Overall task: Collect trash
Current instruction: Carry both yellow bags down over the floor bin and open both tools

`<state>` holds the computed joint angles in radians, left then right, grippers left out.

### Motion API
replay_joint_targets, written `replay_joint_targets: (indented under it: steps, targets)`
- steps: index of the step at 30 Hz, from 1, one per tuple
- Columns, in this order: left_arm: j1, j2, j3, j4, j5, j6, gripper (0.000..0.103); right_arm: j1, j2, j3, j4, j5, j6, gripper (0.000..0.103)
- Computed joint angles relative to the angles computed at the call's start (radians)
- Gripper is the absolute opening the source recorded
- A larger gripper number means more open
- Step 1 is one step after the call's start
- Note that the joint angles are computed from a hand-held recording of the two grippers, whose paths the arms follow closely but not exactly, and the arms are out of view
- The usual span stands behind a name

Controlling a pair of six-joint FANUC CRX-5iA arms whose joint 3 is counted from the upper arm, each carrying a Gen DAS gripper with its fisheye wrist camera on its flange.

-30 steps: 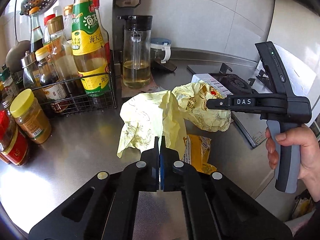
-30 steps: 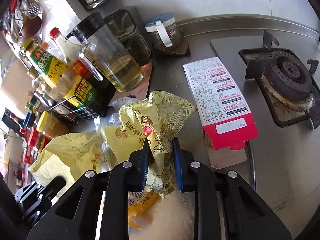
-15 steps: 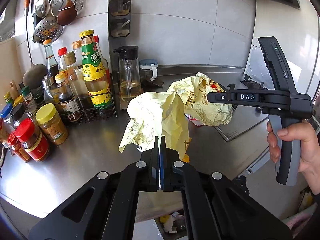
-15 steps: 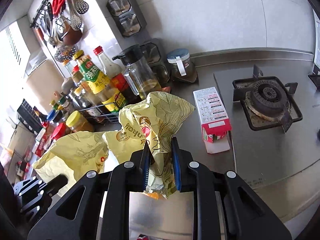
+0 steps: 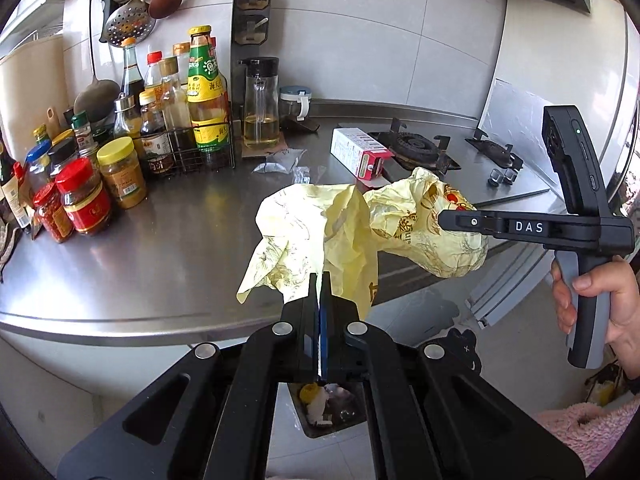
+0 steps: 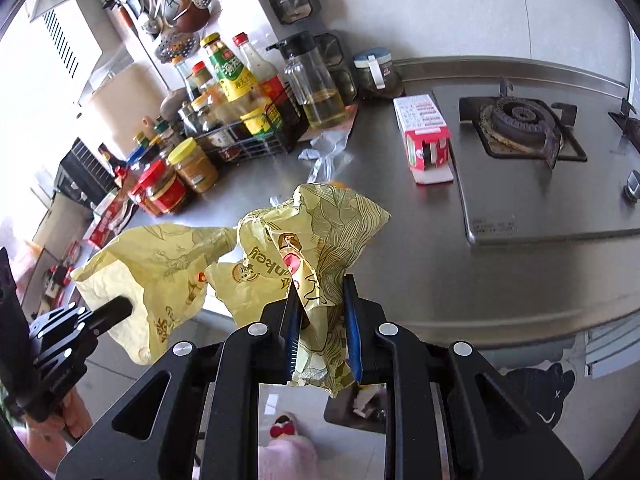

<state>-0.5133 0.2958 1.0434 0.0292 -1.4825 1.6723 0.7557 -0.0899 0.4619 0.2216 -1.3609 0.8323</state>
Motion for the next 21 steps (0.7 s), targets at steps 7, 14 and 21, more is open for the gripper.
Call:
replay_joint_targets:
  steps: [7, 14, 21]
  targets:
    - [-0.021, -0.136, -0.24, -0.016, 0.045, 0.037, 0.0, 0.095, -0.079, -0.132, -0.032, -0.063, -0.032, 0.021]
    - [-0.002, -0.185, -0.416, 0.043, 0.067, 0.062, 0.0, 0.081, -0.098, -0.244, -0.112, -0.09, -0.063, 0.021]
    - [0.008, -0.169, -0.55, 0.105, 0.095, 0.047, 0.0, 0.019, -0.078, -0.356, -0.21, -0.072, -0.049, 0.021]
